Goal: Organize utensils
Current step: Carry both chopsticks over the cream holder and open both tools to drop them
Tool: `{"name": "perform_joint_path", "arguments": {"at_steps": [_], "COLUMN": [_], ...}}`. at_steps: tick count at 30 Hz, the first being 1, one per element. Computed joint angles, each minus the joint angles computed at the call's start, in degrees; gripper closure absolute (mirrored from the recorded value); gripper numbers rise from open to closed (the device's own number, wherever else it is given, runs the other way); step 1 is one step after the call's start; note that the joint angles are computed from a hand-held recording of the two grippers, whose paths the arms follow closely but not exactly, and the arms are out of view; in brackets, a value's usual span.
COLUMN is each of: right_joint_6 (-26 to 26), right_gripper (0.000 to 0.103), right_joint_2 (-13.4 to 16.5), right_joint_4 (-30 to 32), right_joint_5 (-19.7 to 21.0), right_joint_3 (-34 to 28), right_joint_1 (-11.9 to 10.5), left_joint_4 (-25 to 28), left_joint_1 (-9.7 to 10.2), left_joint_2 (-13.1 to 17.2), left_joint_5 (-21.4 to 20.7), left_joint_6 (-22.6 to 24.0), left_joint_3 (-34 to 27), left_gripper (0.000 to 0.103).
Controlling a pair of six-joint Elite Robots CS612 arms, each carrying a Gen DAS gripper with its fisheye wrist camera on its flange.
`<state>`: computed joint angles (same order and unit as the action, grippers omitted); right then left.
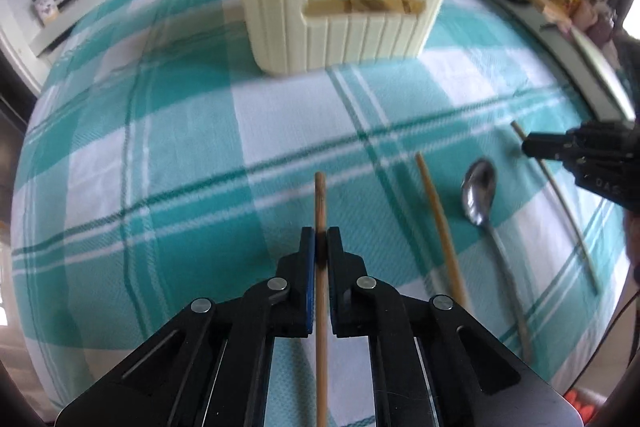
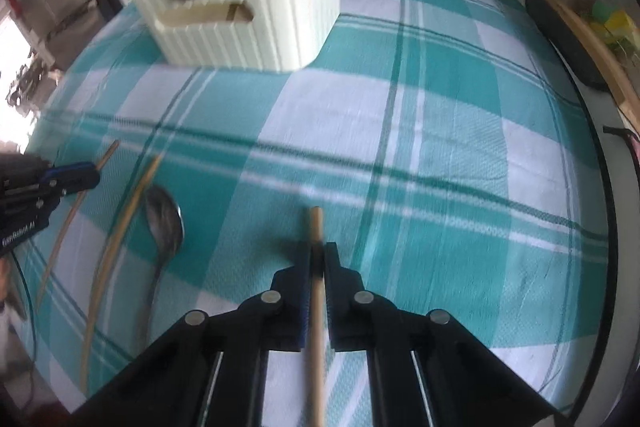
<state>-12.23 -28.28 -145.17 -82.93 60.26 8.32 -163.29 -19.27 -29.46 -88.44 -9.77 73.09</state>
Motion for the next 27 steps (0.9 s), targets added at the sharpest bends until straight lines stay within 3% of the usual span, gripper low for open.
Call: {"name": "perform_joint_path", "arguments": {"at_steps": [7,11,15,20,27], "right_joint_6": [2.14,1.38,1.31,2.94,5.35], "right_gripper": [0.096,0.097,0.097,0.097,0.097], "right_joint_2": [-7.58,-11.77,-13.62,-13.78,-12.70], "right_joint_4": [-18.07,-28.08,-35.12,-41.57,-39.84], "right_joint_5": [7.47,8.51,8.15,7.60,7.99], "right_joint_3": [11.71,18.16,21.60,22.18,17.28], "right_joint_1": [-1.35,-1.52,-1.32,-0.98,-1.05], "left_joint_4": [-17.47,-26.46,-33.55,-37.55,-36.24], "left_joint_1": [0.56,0.52,0.36,-0.09,0.40], "left_joint_2": [-6.34,-9.13,-10.78,-11.48,-12.32], "left_joint_5": [-0.81,-1.68,-2.20,-0.79,-0.60], "left_joint_6": [-1.74,-1.94,-2.14,-2.84,-3.09], "left_joint_3": [9.83,14.63,17.97,18.83,17.41], "left_gripper": [0.099,0.099,0.099,0.099,0.100]}}
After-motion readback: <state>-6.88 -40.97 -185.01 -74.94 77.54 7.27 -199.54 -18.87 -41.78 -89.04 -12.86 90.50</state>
